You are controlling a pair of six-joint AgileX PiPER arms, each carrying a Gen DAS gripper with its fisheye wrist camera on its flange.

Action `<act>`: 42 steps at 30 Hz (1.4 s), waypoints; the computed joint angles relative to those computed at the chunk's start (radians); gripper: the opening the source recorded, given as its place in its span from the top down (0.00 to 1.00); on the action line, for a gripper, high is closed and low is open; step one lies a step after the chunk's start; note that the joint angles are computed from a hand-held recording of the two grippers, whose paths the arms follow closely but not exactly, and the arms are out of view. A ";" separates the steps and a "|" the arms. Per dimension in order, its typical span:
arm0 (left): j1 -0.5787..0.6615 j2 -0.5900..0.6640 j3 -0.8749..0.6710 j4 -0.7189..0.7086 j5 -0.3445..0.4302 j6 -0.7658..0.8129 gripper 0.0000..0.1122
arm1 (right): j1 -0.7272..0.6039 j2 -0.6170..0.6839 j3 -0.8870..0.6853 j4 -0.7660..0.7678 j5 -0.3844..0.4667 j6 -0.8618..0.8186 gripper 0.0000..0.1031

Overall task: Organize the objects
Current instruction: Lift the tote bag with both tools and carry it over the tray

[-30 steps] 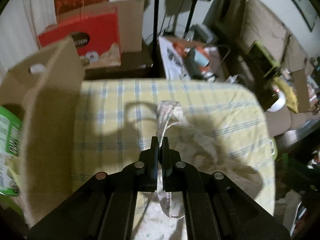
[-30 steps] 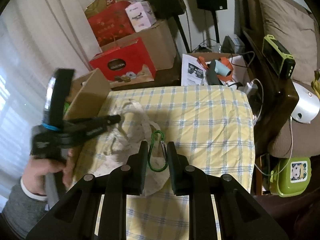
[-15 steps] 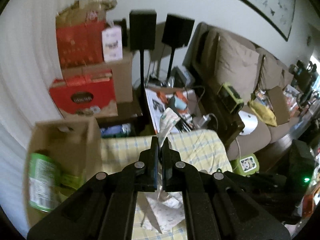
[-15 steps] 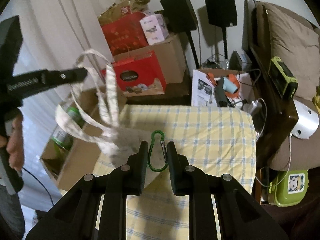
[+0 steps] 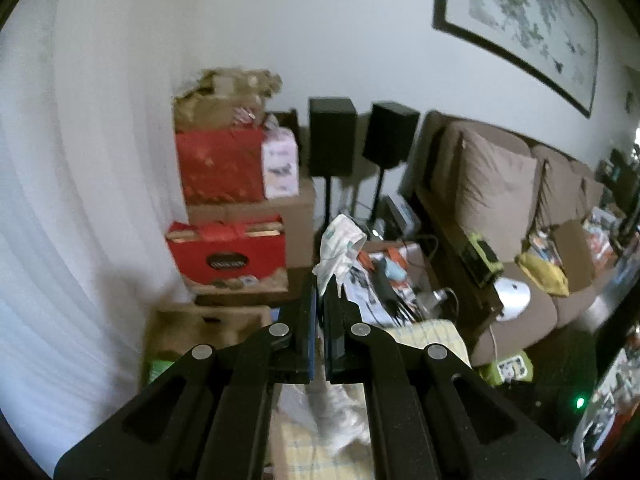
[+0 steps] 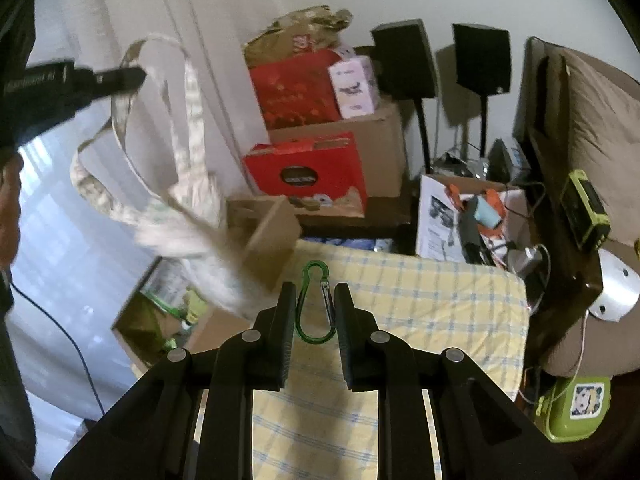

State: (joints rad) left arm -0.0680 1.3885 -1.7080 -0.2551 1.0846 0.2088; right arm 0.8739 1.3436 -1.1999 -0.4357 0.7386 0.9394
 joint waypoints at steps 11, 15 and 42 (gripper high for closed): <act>0.136 0.140 -0.326 0.068 0.120 0.037 0.98 | 0.061 0.130 -0.173 0.054 0.013 -0.077 0.82; 0.161 0.153 -0.302 0.096 0.092 0.063 0.98 | 0.078 0.202 -0.249 0.089 0.013 -0.120 0.82; 0.220 0.319 0.100 0.035 -0.168 0.134 0.98 | 0.077 0.495 -0.427 0.302 -0.061 -0.274 0.82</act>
